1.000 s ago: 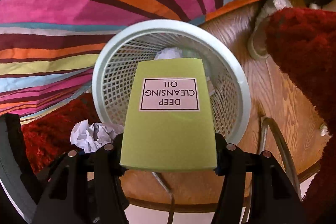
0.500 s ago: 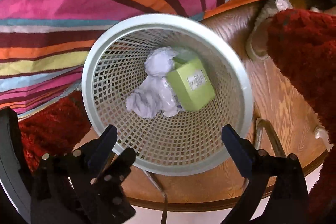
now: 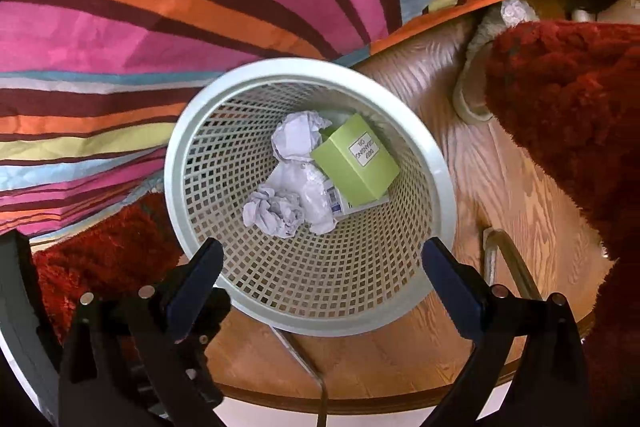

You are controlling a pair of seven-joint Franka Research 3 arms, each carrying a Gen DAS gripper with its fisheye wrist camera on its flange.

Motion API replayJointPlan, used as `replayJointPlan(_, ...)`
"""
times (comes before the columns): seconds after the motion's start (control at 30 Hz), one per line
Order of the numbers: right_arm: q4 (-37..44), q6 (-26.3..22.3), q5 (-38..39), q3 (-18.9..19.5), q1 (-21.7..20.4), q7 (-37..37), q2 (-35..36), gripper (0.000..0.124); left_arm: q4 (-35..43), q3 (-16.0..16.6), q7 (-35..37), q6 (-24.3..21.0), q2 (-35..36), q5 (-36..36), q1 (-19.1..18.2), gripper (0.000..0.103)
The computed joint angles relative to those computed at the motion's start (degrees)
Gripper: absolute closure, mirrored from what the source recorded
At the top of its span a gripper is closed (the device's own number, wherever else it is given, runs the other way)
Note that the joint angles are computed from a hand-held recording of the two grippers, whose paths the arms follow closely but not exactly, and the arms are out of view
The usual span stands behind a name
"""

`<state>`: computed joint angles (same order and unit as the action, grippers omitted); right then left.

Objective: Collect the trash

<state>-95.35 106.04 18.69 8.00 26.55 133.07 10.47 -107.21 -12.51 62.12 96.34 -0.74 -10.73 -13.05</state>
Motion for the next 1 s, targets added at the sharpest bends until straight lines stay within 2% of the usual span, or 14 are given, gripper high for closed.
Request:
replayJointPlan(0.2,-1.55,3.34,-2.0,-0.03,0.33,1.45,-2.66,0.029,-1.41,0.1,-1.37,3.96,-5.12,3.17,-0.21,0.017)
replayJointPlan(0.4,-1.63,7.92,-8.19,0.54,1.09,0.84,-5.96,0.029,-2.03,0.25,-3.28,9.09,-9.38,8.15,-0.4,0.017)
replayJointPlan(0.6,-1.57,13.89,-19.22,1.16,1.75,2.31,-9.32,0.029,-2.89,0.45,-4.68,15.38,-12.79,12.5,-0.19,0.017)
replayJointPlan(0.7,-2.75,18.45,-25.31,1.41,1.32,4.77,-11.44,0.029,-3.08,0.44,-5.52,18.71,-14.37,15.63,0.3,0.017)
replayJointPlan(0.83,-2.64,23.46,-35.95,2.12,0.43,7.85,-12.34,0.029,-2.42,0.13,-5.93,22.8,-14.95,20.45,1.02,0.017)
replayJointPlan(1.0,0.49,24.88,-39.45,1.89,0.26,5.03,-9.86,0.029,0.24,0.67,-4.89,27.05,-12.98,24.24,2.19,0.017)
